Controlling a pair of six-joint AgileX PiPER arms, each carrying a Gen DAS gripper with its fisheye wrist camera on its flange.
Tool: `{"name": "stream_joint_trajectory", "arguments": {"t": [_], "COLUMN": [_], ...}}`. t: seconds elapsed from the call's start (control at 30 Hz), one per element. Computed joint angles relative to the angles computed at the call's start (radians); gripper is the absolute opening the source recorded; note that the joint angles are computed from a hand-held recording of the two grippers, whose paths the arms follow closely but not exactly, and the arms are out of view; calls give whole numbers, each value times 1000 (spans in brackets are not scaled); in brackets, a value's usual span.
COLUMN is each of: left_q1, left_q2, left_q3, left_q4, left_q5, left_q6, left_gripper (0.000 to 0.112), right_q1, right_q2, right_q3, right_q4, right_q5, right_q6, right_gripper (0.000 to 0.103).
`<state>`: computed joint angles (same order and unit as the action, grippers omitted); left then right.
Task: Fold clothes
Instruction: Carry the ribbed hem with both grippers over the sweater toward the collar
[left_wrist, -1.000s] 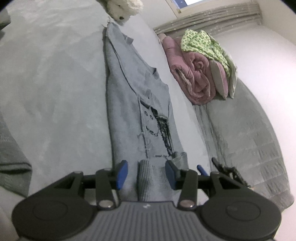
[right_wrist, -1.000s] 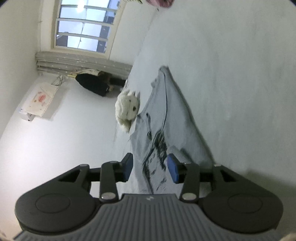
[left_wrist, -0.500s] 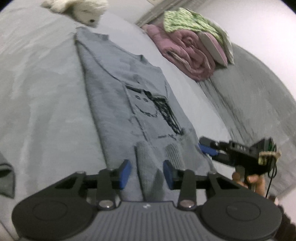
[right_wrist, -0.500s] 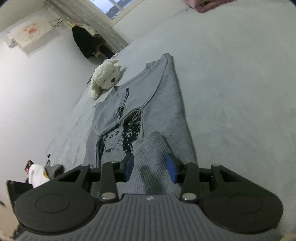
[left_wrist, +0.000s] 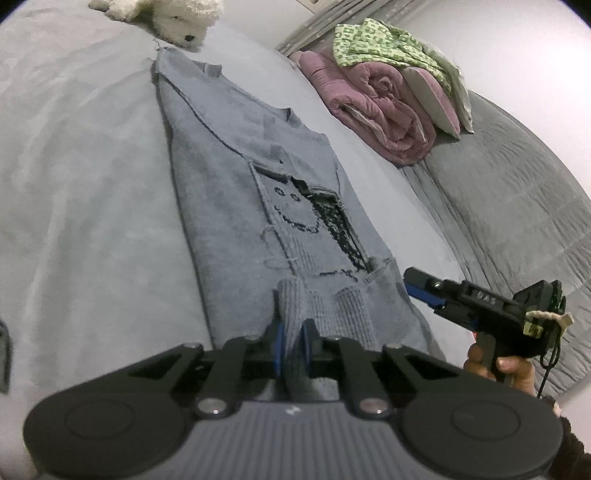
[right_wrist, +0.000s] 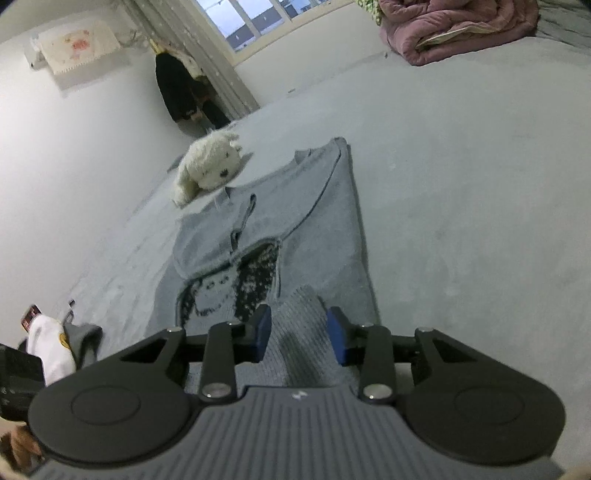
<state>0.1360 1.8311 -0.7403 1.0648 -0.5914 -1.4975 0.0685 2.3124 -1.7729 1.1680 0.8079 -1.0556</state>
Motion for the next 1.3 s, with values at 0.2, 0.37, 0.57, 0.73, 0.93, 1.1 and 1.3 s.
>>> {"name": "stream_joint_trajectory", "arguments": {"t": [0.2, 0.37, 0.57, 0.73, 0.93, 1.1, 1.3], "left_q1": [-3, -15, -22, -26, -45, -45, -41], "left_q2": [10, 1, -46, -49, -37, -15, 67], "left_q3": [-6, 17, 64, 40, -6, -56, -141], "left_q4": [-20, -103, -277, -386, -543, -640, -714], "left_q5": [-9, -8, -22, -2, 33, 48, 81], "left_q6": [11, 68, 204, 264, 378, 469, 504], "left_gripper": [10, 7, 7, 6, 6, 6, 6], "right_q1": [43, 59, 54, 55, 71, 81, 100], "right_q2": [-22, -34, -72, -84, -15, 46, 135], "right_q3": [47, 68, 115, 123, 1, -106, -242], "right_q4": [-30, -29, 50, 161, 164, 156, 57], "right_q5": [-87, -116, -131, -146, -149, -141, -161], "right_q6": [-102, -162, -253, -321, -240, -186, -64], "right_gripper": [49, 28, 11, 11, 11, 11, 11]}}
